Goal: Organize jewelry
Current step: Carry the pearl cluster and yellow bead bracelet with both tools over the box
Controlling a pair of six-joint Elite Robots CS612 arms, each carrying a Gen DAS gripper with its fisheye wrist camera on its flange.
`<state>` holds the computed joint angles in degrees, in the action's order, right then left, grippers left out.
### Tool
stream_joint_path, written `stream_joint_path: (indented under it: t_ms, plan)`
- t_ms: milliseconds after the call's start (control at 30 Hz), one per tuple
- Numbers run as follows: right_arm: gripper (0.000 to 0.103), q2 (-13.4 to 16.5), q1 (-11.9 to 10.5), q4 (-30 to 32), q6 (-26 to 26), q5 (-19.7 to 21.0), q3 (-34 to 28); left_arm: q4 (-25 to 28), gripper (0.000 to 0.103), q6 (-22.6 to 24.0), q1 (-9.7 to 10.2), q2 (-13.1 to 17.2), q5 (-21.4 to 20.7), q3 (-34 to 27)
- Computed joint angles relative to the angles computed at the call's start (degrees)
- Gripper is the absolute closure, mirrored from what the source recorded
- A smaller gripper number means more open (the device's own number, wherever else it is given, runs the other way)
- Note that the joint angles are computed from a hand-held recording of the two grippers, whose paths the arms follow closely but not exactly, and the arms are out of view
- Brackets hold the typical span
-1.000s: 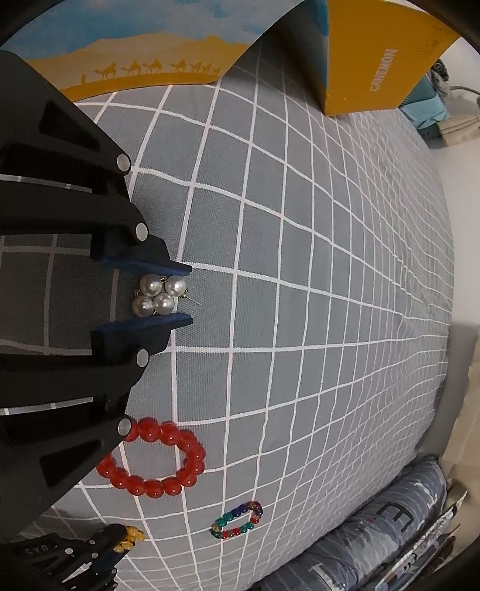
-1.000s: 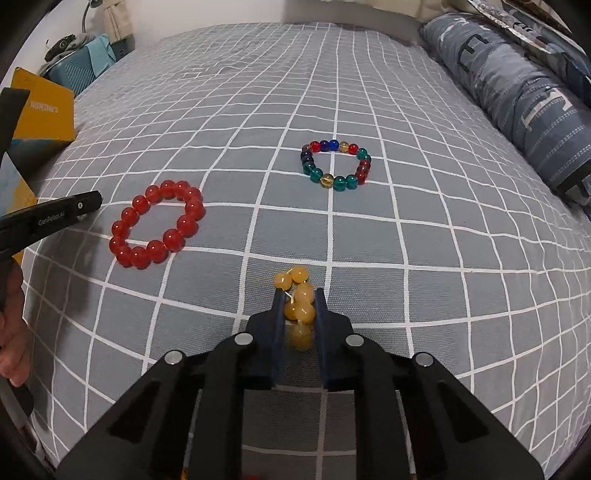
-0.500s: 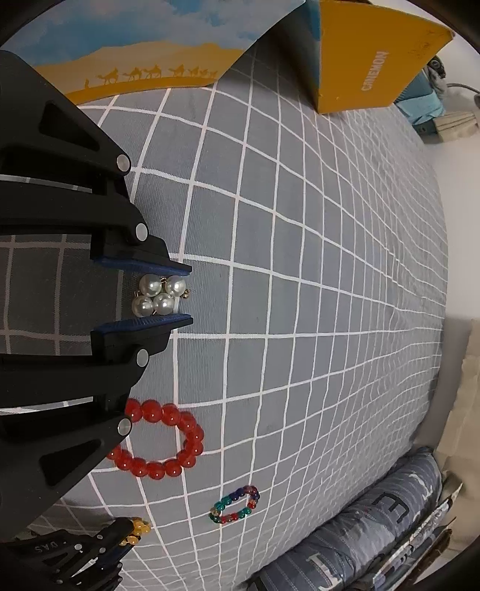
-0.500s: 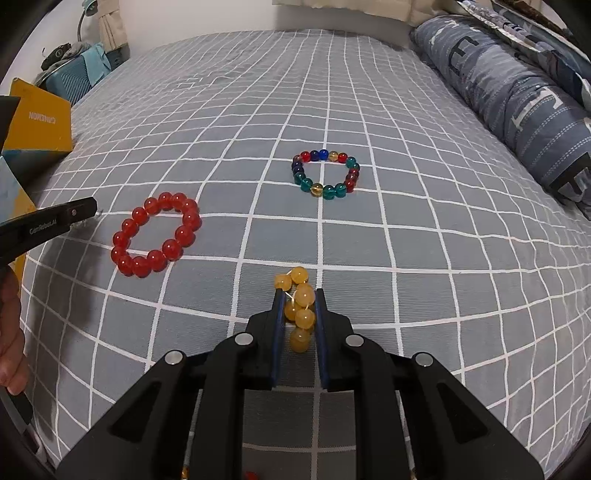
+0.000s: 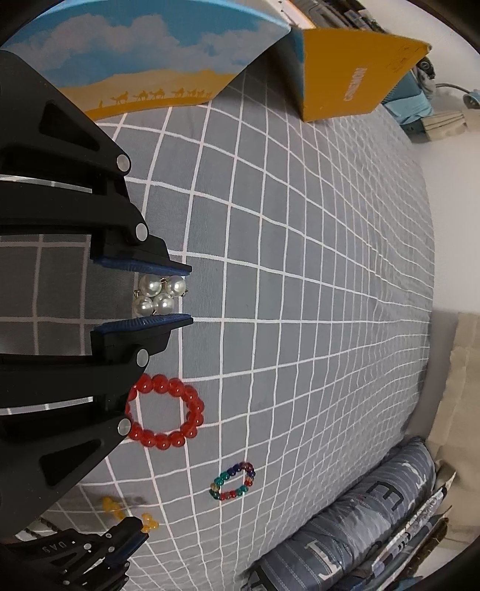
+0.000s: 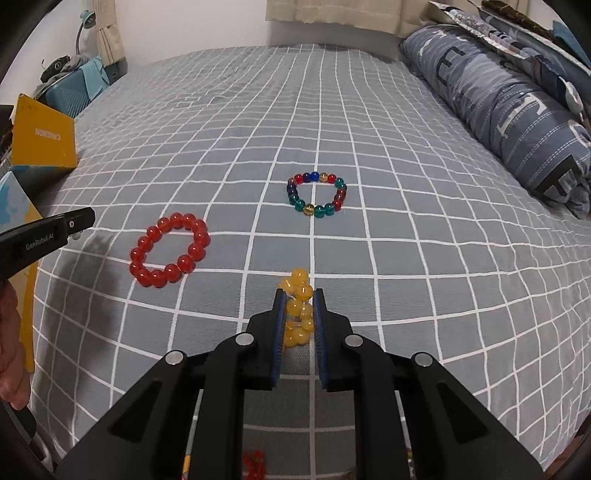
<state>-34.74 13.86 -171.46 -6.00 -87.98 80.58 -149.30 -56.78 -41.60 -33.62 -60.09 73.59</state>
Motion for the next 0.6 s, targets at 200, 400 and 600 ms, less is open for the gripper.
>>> stream_joint_path:
  t_ms: [200,400,600]
  plan:
    - [0.089,-1.3,0.0,-1.4,0.4,-0.1,1.5,-0.5,0.082,-0.2,-0.58,-1.3,0.8,1.4]
    - [0.089,-2.8,0.1,-3.2,0.6,0.0,3.5,-1.1,0.082,-0.2,-1.38,-2.8,2.0,2.9]
    - [0.089,-4.2,0.1,-4.8,0.9,0.1,5.1,-1.4,0.082,-0.5,-2.15,-4.4,3.2,4.6]
